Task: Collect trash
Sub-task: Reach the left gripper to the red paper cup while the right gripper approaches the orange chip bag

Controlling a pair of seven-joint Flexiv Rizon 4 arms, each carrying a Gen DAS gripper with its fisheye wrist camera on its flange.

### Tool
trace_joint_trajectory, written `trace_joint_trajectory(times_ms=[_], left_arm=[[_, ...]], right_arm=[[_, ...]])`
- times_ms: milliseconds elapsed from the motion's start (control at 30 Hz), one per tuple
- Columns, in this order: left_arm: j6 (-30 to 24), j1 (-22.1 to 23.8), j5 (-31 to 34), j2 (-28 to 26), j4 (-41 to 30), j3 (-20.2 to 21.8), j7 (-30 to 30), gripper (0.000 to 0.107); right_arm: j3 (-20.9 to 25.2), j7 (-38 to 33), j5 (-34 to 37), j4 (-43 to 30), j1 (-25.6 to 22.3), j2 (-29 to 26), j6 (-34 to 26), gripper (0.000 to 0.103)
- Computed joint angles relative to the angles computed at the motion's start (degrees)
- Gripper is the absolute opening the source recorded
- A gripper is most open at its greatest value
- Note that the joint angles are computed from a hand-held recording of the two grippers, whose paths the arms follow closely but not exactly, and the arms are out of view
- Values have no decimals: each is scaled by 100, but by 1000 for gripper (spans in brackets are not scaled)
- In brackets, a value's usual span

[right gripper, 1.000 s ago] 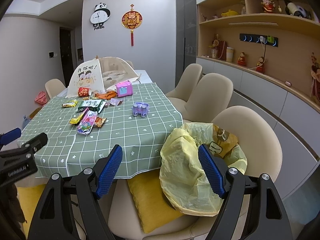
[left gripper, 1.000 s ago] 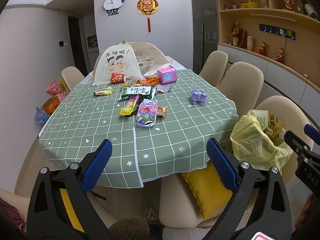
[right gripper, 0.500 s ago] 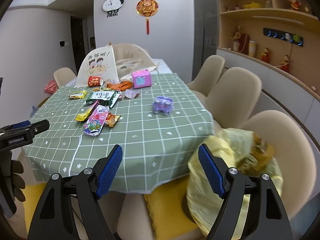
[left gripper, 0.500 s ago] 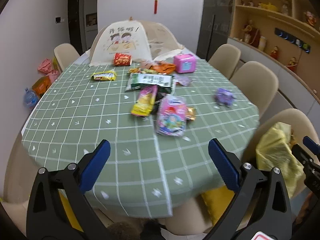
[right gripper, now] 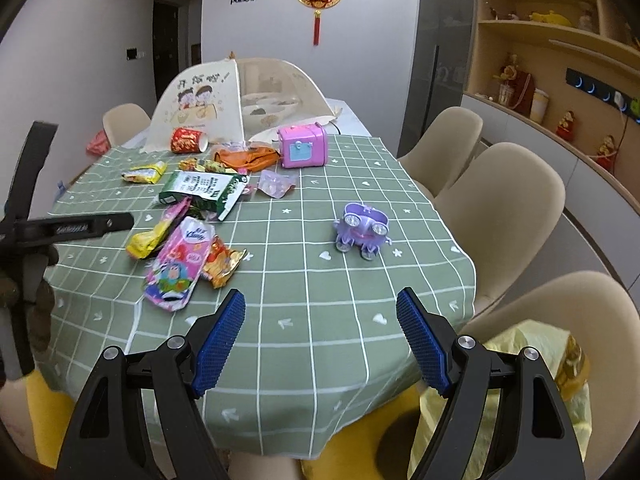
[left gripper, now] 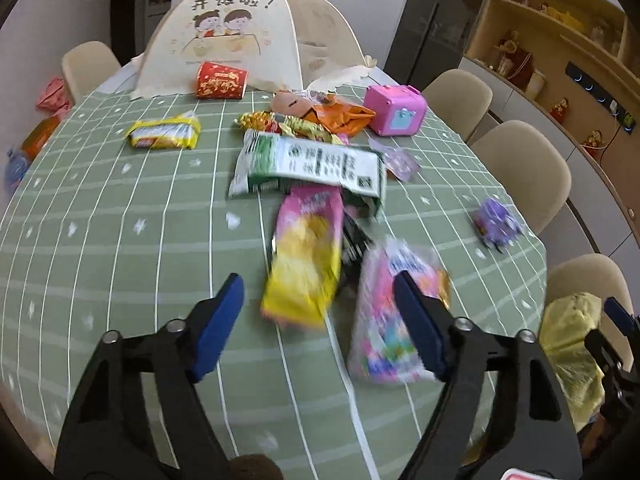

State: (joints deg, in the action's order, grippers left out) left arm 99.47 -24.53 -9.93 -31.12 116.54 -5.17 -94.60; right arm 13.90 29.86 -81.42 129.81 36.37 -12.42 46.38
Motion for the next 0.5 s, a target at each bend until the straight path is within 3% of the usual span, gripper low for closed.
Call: trace_joint_trajectory(times_ms=[233,367,500], left_arm=[[205,813,142,-680,-1357,-206,655,70],[-334,1015,-126,-1275,-2490,-124,894,70],[-1031,1209,-411,-1955,-3739,-156,1041,70]], right_arm=[[-236,2,65,-445,-39,-322,-153,74],[-486,445,-586,-787,-250,-620,223,74],[-667,-112,-485,-1431,-309,-1093,404,74]])
